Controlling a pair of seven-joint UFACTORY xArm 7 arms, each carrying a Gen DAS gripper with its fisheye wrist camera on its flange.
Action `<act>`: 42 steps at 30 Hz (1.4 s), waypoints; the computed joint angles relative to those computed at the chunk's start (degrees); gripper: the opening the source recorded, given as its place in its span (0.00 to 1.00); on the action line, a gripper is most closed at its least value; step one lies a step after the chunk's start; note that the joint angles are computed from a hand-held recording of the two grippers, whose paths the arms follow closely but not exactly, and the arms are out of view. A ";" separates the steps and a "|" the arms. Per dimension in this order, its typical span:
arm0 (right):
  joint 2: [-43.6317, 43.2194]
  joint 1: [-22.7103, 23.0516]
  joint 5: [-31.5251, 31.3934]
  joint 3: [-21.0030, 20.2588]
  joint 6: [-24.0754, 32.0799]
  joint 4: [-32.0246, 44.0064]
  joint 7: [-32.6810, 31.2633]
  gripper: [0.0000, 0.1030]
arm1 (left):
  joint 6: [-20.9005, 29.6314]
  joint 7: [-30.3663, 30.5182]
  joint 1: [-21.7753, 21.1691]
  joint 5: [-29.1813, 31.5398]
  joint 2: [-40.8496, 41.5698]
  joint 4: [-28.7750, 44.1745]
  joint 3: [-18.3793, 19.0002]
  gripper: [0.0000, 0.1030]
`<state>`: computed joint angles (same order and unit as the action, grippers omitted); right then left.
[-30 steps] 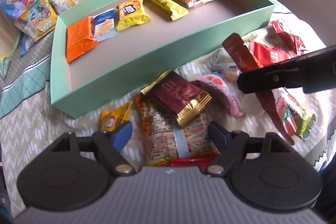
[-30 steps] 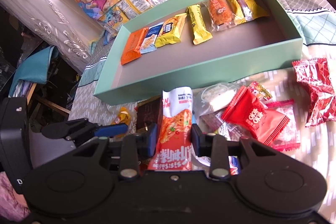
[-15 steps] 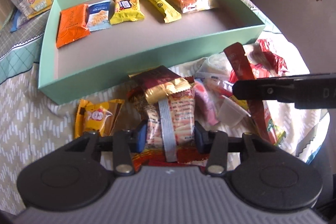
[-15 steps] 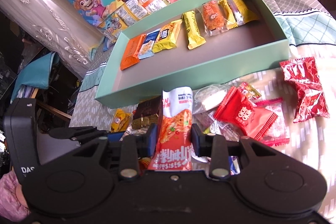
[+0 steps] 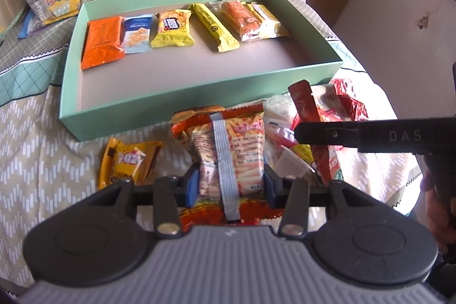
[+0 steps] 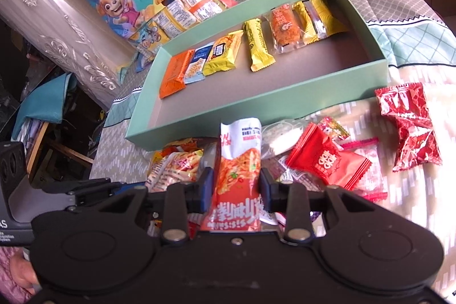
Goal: Organize snacks
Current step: 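Grasp striped wafer pack with left gripper while right grasps red-white snack bag, then lower wafer pack into box with left gripper while right lowers red-white bag beside it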
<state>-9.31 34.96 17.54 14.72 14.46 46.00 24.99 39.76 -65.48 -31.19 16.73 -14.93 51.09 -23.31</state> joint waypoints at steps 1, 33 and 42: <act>-0.16 -0.13 -0.21 -0.02 0.02 0.03 0.08 0.32 | 0.15 -0.17 0.14 0.41 -0.06 0.54 -0.10 0.42; 16.77 -10.39 -23.14 -3.56 9.45 23.88 6.04 0.33 | 3.91 -2.29 -5.10 16.23 31.21 33.41 11.12 0.42; 21.41 -11.32 -17.71 -3.48 9.97 26.95 0.51 0.44 | 4.09 -0.79 -9.07 13.92 35.11 36.30 15.38 0.75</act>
<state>12.10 23.64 -0.16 11.23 24.43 72.95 25.50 43.85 -66.27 -40.25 30.66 20.18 87.39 -7.93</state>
